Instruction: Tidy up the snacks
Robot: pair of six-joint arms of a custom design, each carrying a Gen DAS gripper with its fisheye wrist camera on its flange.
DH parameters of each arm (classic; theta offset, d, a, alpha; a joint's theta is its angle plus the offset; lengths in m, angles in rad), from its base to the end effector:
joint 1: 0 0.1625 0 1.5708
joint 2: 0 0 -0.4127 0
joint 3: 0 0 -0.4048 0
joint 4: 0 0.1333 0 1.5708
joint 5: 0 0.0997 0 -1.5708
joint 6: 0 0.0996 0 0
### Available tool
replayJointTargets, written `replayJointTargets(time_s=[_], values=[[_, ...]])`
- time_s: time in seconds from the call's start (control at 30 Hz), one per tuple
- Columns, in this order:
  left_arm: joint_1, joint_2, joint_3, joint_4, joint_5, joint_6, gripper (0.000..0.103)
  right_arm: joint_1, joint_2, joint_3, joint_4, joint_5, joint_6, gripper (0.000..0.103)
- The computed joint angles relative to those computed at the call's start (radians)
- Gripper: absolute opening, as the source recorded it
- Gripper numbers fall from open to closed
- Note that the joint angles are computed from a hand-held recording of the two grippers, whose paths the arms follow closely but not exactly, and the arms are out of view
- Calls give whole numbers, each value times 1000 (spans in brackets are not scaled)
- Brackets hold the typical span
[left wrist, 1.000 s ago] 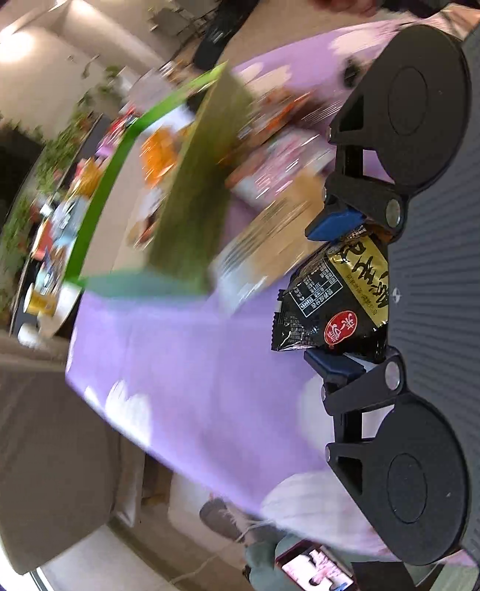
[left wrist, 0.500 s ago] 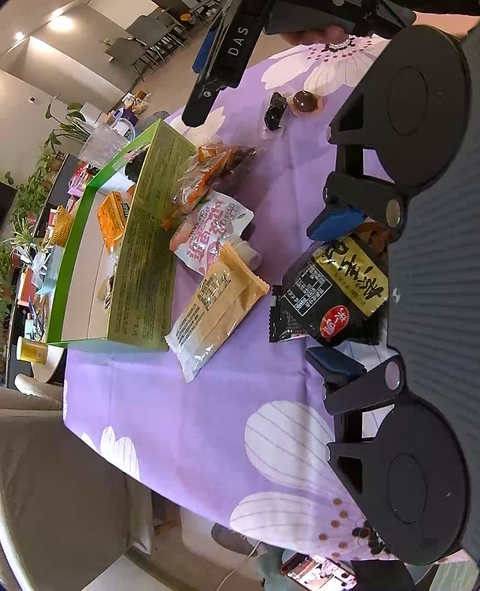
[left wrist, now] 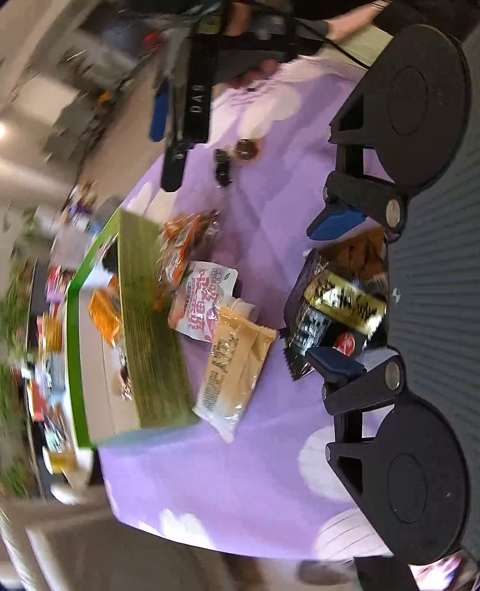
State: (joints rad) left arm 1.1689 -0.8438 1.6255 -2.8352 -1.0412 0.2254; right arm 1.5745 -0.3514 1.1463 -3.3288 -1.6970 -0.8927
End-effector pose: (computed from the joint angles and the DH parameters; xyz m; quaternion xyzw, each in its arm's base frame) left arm -0.1008 -0.7067 0.1558 0.2296 0.9108 -0.2522 0.2328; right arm 0.1238 -0.8086 0.0410 0.3570 -0.8098 0.3933 0.2492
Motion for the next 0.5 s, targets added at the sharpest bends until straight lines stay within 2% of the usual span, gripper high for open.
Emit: replayJointTargets(time_s=[0.13, 0.3, 0.4, 0.5], values=[[8, 5, -36, 68, 16, 103, 61, -4, -11, 20, -16, -5, 11, 103], [40, 3, -72, 177, -65, 130, 62, -7, -13, 26, -21, -22, 21, 103], [49, 16, -63, 123, -81, 120, 68, -7, -14, 25, -21, -26, 21, 103], [47, 34, -41, 17, -69, 27, 68, -7, -10, 20, -19, -29, 30, 103]])
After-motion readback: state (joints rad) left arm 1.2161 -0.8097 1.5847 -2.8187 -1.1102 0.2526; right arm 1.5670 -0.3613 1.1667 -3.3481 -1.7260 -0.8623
